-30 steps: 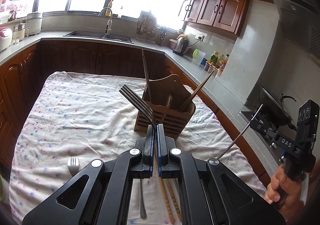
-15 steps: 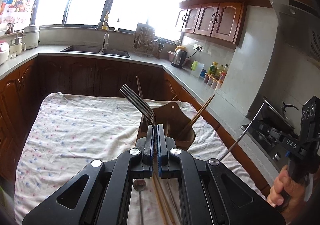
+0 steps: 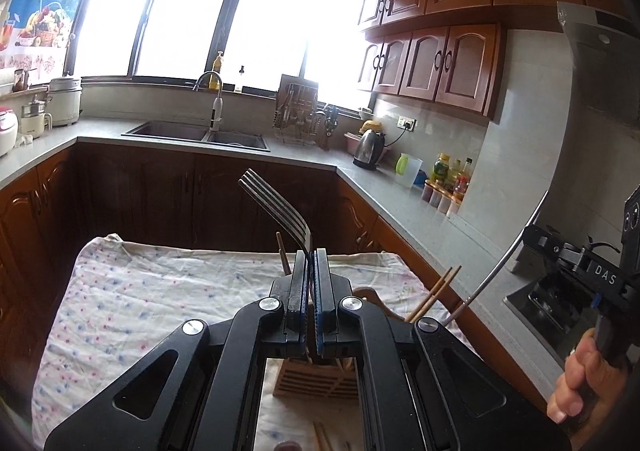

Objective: Organize utensils
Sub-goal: 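Lift and carry the fork and metal chopstick upright to the wooden holder, then lower the fork and metal chopstick into the holder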

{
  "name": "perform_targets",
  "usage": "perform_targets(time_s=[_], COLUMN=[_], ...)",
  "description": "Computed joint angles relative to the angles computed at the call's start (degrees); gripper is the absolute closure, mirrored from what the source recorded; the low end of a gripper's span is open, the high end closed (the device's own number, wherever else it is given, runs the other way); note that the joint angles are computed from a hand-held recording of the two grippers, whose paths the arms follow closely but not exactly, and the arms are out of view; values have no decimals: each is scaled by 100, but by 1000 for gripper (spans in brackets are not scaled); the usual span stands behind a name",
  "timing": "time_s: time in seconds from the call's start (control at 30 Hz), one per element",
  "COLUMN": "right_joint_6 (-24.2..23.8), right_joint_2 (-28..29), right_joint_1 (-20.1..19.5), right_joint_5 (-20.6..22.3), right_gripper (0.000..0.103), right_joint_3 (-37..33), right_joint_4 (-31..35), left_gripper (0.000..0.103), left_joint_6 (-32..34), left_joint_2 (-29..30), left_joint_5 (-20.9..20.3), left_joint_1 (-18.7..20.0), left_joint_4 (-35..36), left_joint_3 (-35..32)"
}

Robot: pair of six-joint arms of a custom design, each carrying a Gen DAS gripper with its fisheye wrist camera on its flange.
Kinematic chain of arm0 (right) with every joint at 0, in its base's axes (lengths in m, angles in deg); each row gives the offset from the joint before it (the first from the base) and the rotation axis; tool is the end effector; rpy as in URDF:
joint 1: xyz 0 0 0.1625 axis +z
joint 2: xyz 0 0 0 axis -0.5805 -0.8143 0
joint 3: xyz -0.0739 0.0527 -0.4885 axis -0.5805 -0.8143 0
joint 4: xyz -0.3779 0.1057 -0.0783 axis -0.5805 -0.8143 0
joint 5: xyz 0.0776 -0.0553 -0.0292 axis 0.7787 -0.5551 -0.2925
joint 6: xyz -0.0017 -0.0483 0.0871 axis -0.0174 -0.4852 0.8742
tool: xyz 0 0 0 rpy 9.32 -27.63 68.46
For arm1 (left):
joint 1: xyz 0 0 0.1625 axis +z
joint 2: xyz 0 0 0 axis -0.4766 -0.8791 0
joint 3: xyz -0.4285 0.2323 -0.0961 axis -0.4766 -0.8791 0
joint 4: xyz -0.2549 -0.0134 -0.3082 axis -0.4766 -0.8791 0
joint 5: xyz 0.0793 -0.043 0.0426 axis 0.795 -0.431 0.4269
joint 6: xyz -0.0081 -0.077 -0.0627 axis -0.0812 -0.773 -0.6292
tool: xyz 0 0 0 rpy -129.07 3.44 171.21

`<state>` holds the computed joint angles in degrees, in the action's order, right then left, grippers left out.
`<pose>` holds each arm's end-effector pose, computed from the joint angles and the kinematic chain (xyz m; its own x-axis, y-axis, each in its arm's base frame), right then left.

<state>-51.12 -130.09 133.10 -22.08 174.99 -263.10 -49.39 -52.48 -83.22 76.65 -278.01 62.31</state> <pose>0.2227 -0.6361 0.2556 -0.8047 -0.4287 0.4106 -0.5768 0.4013 -0.7115 -0.2673 -0.6147 0.2099 -0.8497 -0.0230 -0.5268 0.4865 0.3513 -0.7999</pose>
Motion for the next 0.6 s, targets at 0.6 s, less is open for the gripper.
perform_targets(time_s=[0.6], right_joint_6=[-47], right_joint_2=[742], right_joint_1=[-300], right_joint_5=[-270], right_gripper=[99], right_joint_3=[-352], right_joint_4=[-41], left_gripper=[102], left_joint_6=[62], left_joint_2=[933], left_joint_5=[-62], left_joint_1=[660], left_joint_4=[459], left_joint_3=[-847])
